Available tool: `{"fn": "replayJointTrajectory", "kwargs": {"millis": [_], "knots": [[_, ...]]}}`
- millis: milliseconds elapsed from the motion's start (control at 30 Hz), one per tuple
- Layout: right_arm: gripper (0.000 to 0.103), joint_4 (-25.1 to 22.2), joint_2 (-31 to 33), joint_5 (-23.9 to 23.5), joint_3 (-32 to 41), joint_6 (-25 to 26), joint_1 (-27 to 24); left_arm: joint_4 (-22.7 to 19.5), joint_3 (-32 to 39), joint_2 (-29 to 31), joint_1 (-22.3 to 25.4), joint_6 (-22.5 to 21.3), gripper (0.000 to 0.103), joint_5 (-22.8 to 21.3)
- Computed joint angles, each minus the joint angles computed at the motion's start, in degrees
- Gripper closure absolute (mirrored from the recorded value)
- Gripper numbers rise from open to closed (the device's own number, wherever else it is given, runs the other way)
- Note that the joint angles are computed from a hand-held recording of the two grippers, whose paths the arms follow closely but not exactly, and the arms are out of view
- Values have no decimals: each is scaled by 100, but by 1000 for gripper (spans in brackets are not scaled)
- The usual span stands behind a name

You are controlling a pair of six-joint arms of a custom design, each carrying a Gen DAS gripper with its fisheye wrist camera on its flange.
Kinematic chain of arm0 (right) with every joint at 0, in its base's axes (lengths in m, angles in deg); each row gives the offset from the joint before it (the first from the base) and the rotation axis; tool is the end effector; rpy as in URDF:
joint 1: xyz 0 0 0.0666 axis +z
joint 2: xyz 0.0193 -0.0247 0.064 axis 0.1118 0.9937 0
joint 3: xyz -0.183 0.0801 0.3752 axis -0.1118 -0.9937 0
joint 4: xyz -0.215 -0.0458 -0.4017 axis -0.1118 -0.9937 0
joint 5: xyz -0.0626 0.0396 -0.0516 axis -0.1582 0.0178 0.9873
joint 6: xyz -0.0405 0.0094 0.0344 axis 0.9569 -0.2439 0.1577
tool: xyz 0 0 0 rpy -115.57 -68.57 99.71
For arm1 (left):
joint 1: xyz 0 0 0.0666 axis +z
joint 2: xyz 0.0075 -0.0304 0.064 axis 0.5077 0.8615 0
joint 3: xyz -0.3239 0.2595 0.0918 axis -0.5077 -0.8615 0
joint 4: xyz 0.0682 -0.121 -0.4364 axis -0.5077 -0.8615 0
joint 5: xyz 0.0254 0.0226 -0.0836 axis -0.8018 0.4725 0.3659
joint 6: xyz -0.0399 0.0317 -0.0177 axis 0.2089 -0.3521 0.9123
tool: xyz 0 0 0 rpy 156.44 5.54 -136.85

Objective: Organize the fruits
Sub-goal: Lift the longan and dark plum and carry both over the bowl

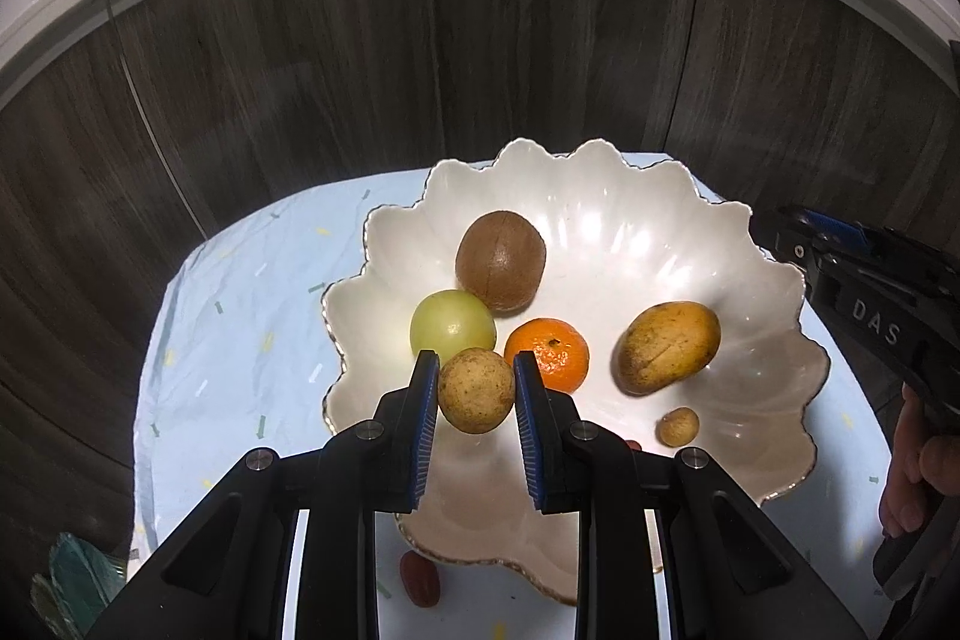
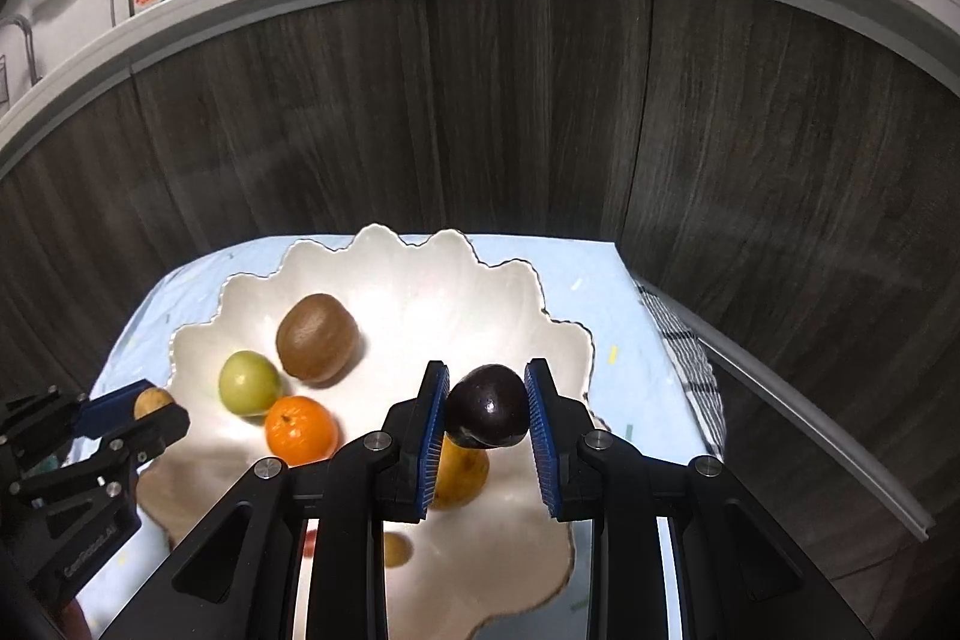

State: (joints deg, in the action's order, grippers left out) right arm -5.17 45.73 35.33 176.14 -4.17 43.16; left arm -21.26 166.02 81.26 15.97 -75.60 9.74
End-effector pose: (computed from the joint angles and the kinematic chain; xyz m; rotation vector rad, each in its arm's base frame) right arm 0.5488 0.3885 0.5552 -0.0078 2.2568 -0.0031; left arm 0.5509 -0.1424 0.5488 0.2630 2.3952 -0.0942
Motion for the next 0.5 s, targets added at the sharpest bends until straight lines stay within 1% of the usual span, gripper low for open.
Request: {"fn": "replayJointTrajectory", "kwargs": {"millis": [300, 500], "knots": [[76, -224, 376, -137, 470, 47, -119, -69, 164, 202, 21, 1, 78, 58], [76, -337, 531, -198, 639, 41, -170, -159, 249, 302, 46, 37, 77, 113]]}}
